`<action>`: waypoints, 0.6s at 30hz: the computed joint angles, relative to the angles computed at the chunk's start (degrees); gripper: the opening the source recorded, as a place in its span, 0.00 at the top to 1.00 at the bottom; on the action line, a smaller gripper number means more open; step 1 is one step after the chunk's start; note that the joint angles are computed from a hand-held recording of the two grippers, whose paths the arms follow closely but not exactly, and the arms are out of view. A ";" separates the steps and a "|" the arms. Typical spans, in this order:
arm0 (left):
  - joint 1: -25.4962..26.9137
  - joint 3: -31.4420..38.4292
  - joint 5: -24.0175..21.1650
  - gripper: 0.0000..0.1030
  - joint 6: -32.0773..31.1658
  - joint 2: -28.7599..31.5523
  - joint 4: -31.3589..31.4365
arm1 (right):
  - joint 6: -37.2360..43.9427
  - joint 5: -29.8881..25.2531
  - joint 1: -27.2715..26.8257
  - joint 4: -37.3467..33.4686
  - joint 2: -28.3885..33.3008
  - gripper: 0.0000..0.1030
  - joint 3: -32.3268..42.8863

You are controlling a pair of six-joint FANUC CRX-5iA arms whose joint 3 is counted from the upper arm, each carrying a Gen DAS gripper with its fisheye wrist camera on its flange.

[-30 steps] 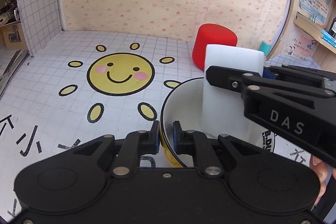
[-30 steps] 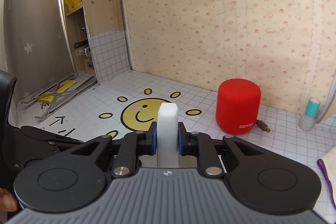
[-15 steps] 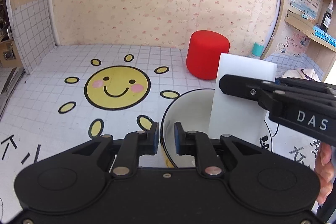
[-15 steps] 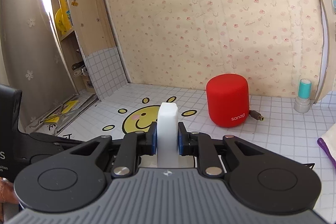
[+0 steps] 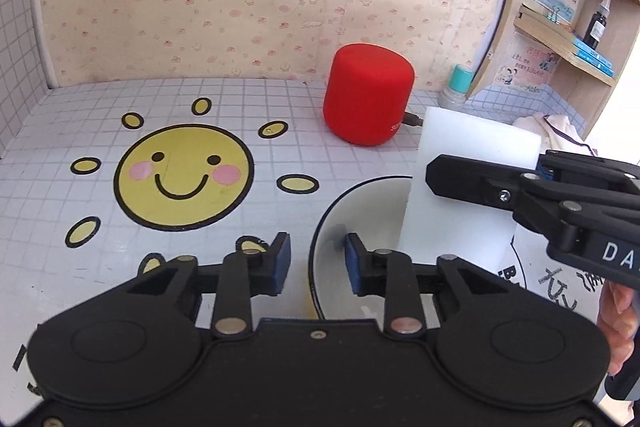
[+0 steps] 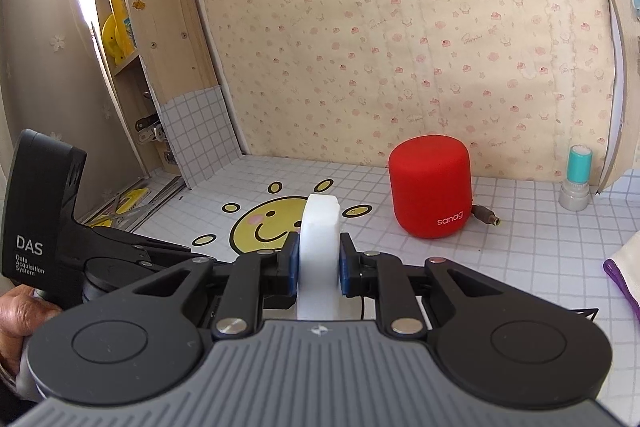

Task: Clean bowl
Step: 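Scrub the bowl's inner wall back and forth with the right gripper's sponge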

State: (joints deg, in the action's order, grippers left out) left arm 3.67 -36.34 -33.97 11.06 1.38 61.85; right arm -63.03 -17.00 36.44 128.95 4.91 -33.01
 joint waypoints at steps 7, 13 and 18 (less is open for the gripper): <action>-2.92 -4.01 7.44 0.86 4.36 -3.64 1.03 | 1.65 -0.13 0.59 -0.65 -0.11 0.80 0.30; -3.33 -4.84 10.83 0.88 15.14 -6.27 -6.30 | -0.37 -0.09 0.20 1.33 -0.20 0.80 0.38; -2.91 -4.65 10.95 0.88 20.40 -6.78 -9.11 | 1.85 -0.20 0.61 -1.32 -0.18 0.80 -0.11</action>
State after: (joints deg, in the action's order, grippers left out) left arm 0.76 -40.98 -23.02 31.46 -5.40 52.73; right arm -61.18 -17.20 37.05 127.64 4.73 -33.12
